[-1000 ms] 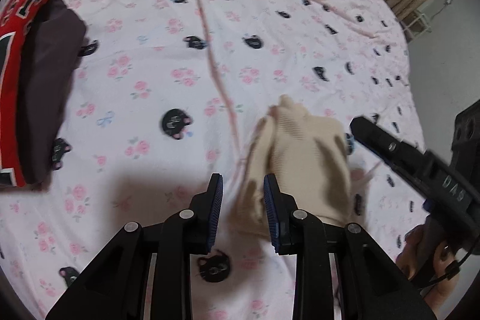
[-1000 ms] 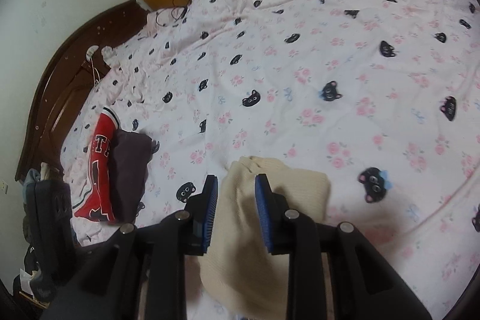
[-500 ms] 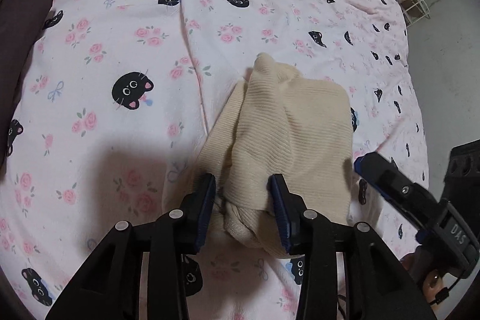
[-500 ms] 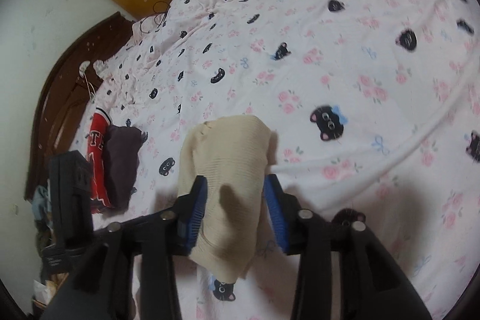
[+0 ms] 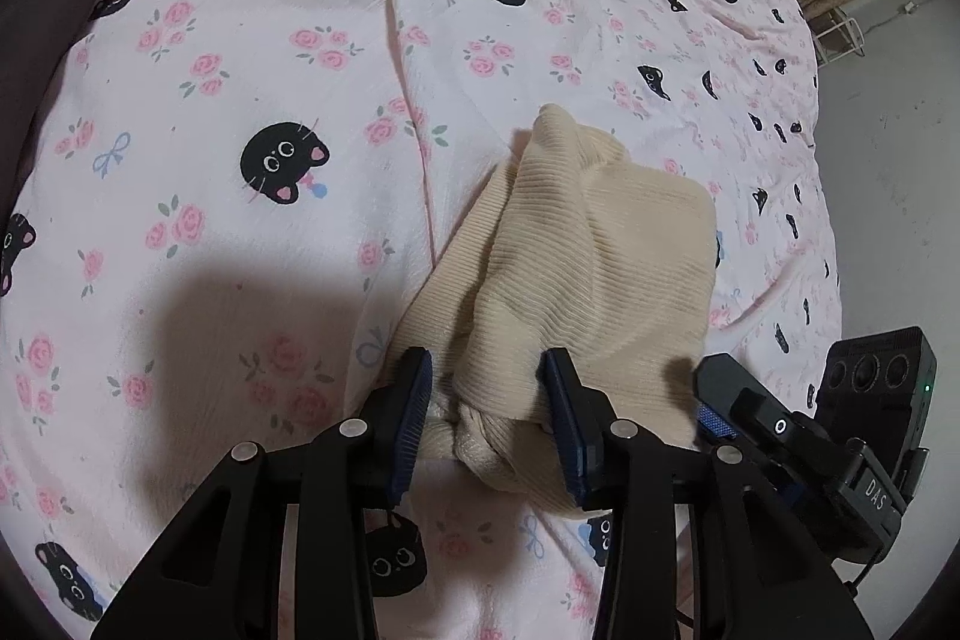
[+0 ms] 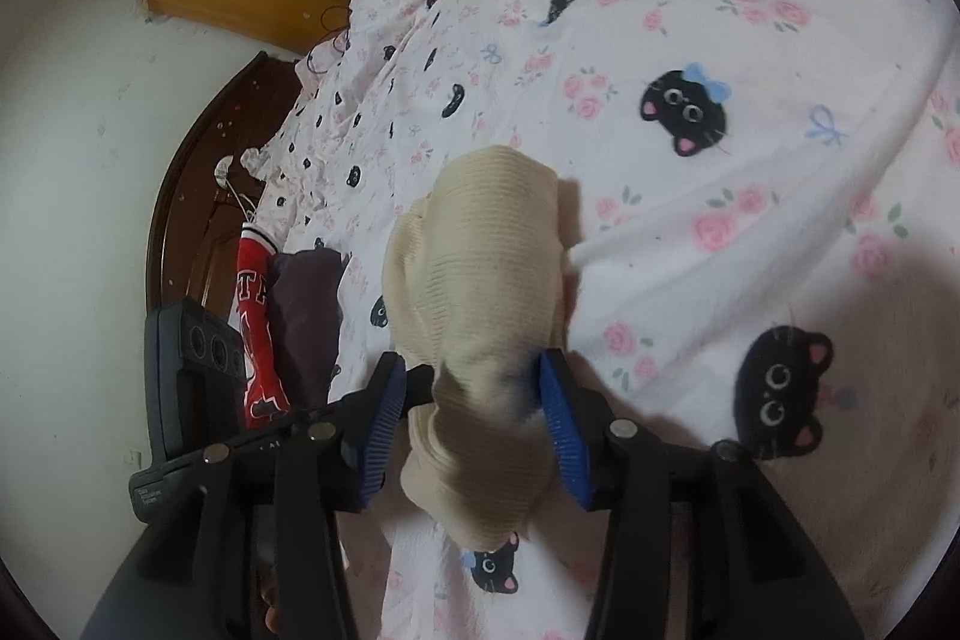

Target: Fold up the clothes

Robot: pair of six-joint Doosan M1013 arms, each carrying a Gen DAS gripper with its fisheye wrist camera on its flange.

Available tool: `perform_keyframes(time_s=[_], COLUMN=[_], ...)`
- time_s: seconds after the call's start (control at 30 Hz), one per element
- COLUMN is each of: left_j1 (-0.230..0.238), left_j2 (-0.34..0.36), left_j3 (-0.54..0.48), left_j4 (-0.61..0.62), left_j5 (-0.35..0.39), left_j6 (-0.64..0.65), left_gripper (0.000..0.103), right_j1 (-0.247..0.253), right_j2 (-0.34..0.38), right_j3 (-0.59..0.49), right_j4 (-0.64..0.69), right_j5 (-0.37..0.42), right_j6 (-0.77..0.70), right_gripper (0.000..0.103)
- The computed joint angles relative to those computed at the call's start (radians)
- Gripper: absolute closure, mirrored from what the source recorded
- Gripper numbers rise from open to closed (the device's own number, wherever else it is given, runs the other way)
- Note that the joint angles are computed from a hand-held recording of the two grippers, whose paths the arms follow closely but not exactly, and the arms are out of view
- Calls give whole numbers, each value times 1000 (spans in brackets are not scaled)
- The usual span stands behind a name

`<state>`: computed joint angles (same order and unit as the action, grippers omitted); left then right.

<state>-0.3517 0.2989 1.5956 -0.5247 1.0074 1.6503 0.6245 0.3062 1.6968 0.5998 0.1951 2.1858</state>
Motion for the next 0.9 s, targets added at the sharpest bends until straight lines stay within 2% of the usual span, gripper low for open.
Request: perform_keyframes(time_s=[0.1,0.23,0.4,0.7,0.83,0.9], left_j1=[2,6,15,50,52,54], left_j2=[0,2,7,28,30,30], left_j3=[0,-1,0,-5,-6,-5], left_j4=[-3,-10,-36,-133,-139,-147], left_j5=[3,10,17,62,65,66], left_j6=[-1,0,10,27,27,24], left_gripper=[68,68,68,70,70,70], right_j1=[1,-5,1,17,18,18], right_j2=[-16,-19,1,58,71,72], right_j3=[21,35,6,-86,-99,-101], right_j4=[-101,55,40,-115,-140,-143], right_j5=[-9,-4,14,74,72,74], right_j6=[115,-29,-49,65,101,105], right_gripper=[51,49,30,29,29,33])
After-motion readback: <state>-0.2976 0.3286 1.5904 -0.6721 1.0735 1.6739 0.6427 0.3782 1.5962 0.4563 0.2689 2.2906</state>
